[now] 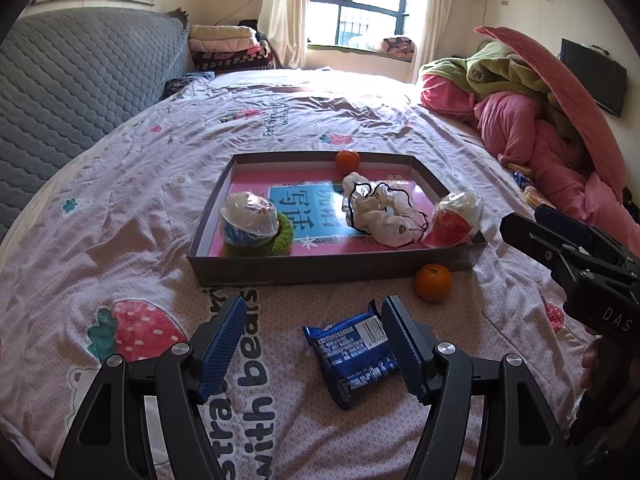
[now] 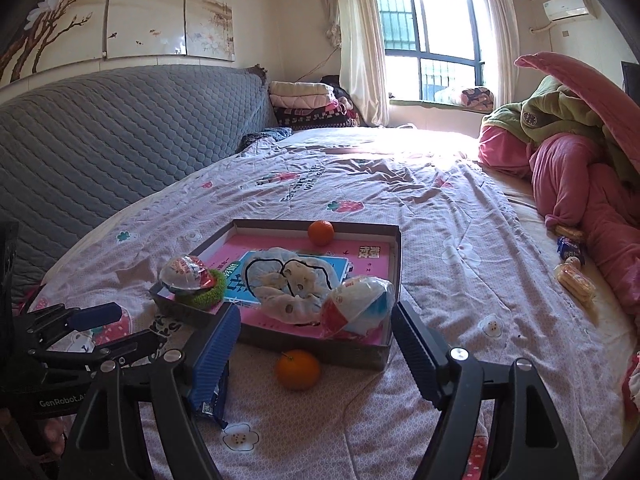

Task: Organize objects
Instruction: 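Withdraw left tool toward blue snack packet while right tool moves toward mandarin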

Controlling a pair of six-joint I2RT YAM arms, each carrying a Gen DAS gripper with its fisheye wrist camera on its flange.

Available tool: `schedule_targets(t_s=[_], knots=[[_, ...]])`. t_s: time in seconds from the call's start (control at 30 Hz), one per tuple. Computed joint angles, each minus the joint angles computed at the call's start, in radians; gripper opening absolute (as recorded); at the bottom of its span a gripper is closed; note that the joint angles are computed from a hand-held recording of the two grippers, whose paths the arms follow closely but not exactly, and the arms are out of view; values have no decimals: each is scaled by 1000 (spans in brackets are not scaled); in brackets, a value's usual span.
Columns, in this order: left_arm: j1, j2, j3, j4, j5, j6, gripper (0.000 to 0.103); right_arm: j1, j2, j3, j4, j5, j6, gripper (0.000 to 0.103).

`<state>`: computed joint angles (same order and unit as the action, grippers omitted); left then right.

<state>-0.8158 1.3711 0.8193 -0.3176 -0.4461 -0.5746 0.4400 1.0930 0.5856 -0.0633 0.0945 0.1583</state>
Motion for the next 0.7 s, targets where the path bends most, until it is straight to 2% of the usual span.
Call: schedule_targets(t_s=[0.2, 0.33, 0.7], knots=[[-33, 37, 14, -30, -9, -34, 72, 2, -15, -22, -20, -7, 5, 77], [-51, 73, 21, -36, 20, -54, 72, 8, -4, -24, -34, -7, 0, 77], [-97, 159, 47, -59, 30, -127, 72, 6, 84, -5, -70, -30, -13, 77]])
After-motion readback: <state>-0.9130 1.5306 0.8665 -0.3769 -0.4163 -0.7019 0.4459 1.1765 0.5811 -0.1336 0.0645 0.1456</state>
